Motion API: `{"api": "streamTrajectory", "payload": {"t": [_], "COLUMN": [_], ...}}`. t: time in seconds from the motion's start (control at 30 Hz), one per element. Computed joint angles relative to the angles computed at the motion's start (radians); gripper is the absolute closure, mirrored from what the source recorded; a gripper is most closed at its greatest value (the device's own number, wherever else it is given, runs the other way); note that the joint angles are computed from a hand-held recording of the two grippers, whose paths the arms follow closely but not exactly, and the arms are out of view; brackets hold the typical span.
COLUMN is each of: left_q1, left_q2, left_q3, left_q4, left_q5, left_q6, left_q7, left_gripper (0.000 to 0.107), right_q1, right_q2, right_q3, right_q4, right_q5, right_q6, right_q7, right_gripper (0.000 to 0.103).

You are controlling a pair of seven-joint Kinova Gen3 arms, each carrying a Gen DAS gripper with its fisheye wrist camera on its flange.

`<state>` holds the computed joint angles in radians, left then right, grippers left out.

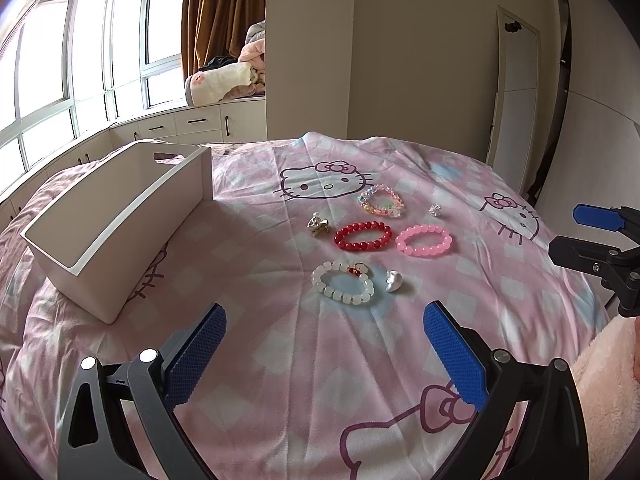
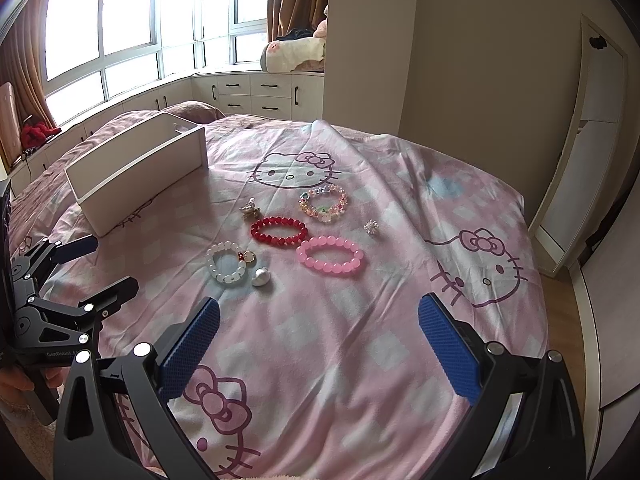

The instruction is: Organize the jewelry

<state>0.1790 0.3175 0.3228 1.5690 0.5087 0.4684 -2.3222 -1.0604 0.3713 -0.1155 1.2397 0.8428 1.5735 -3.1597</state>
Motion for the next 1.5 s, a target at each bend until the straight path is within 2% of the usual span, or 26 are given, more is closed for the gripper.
{"api": "streamTrajectory", "payload": {"t": [0.4,0.5,0.83,1.03,1.1,1.27,1.43,1.5], "left_q1": [0.01,0.002,-0.002,0.05,0.05,-0.071,-0.081,-0.082], "left_q2": [0.0,0.0,0.002,-0.016,-0.02,-0.028,-0.017,-0.01], "left_q3": [-0.019,-0.008,-0.007,-0.042,-0.033,0.09,0.075,0.069], "left_q4": [-0.033,-0.014,-0.024,0.003,0.015,0.053,0.035,0.023], "left_q5": [-0.017,-0.004,0.005,-0.069,-0.087,0.051,0.116,0.132], "left_q6": [0.035,0.015,0.028,-0.05,-0.069,-0.093,-0.049,-0.024], "left_q7": [0.023,0.01,-0.002,0.042,0.047,-0.102,-0.125,-0.138], "left_gripper": [0.008,0.008,0.008,0.008,0.008,0.008,0.008,0.015], "right_q1": [-0.002,-0.003,-0.002,-0.004,-0.003,-0.004,-0.005,-0.005], "right_q2": [0.002,0.004,0.004,0.005,0.005,0.006,0.007,0.006], "right_q3": [0.001,0.001,0.001,0.002,0.002,0.002,0.003,0.003], "right_q4": [0.0,-0.001,-0.003,-0.004,-0.002,-0.003,-0.005,-0.006], "right_q5": [0.001,0.001,0.0,0.002,0.002,0.002,0.002,0.002], "right_q6": [0.001,0.002,0.003,0.004,0.002,0.003,0.005,0.006], "right_q7": [-0.001,-0.002,0.001,0.002,0.0,0.0,0.002,0.003], "right_gripper": [0.005,0.005,0.005,0.005,0.005,0.005,0.005,0.005]}}
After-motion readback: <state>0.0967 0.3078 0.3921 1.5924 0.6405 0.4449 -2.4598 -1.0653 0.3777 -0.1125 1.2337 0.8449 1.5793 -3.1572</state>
